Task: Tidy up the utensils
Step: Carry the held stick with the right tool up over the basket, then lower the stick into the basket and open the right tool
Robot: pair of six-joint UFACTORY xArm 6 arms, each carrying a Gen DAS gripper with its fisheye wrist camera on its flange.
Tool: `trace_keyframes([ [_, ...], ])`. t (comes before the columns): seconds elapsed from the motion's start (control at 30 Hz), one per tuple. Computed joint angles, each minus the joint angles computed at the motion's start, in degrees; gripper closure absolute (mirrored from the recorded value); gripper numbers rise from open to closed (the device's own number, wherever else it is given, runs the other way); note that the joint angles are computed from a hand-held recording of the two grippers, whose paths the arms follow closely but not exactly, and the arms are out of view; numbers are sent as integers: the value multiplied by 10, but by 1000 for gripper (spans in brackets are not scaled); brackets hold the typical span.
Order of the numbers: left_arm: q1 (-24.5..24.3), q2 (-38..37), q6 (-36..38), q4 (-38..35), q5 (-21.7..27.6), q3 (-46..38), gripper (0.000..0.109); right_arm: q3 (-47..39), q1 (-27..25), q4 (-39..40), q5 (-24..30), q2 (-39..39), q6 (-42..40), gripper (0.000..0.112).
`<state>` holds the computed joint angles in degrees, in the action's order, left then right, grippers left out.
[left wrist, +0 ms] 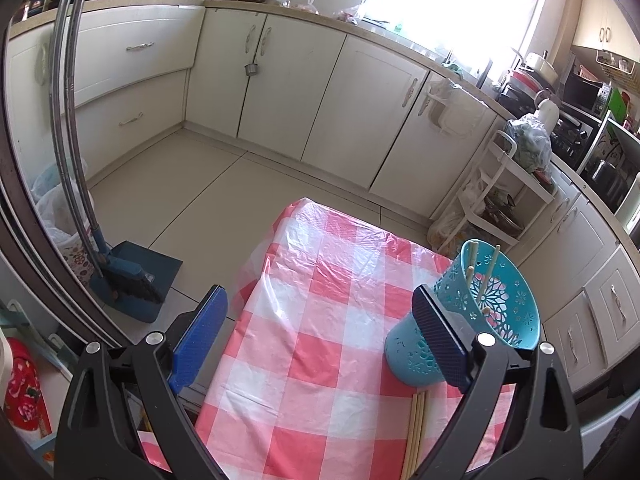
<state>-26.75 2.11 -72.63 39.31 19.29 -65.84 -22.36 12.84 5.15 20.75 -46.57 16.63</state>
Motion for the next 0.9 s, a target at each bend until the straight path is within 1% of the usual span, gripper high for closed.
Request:
trace_keyframes([
  [0.23, 4, -4, -3, 0, -4, 8, 19, -34, 12, 46, -12, -16, -19, 106],
  [0.37, 6, -8, -1, -7, -7, 16, 19, -65, 19, 92, -26, 3, -59, 106],
  [0.53, 8, -10, 0, -11, -5, 23, 19, -136, 32, 182, -64, 67, -132, 106],
  [0.7, 8, -6, 9, -22, -6, 24, 19, -206, 49, 217, -123, 139, -188, 106],
  [0.8, 6, 1, 20, -33, -6, 19, 19, -240, 55, 262, -154, 186, -232, 106],
  [0.9, 3, 10, 31, -40, -3, 11, 19, -283, 60, 331, -183, 243, -292, 106],
])
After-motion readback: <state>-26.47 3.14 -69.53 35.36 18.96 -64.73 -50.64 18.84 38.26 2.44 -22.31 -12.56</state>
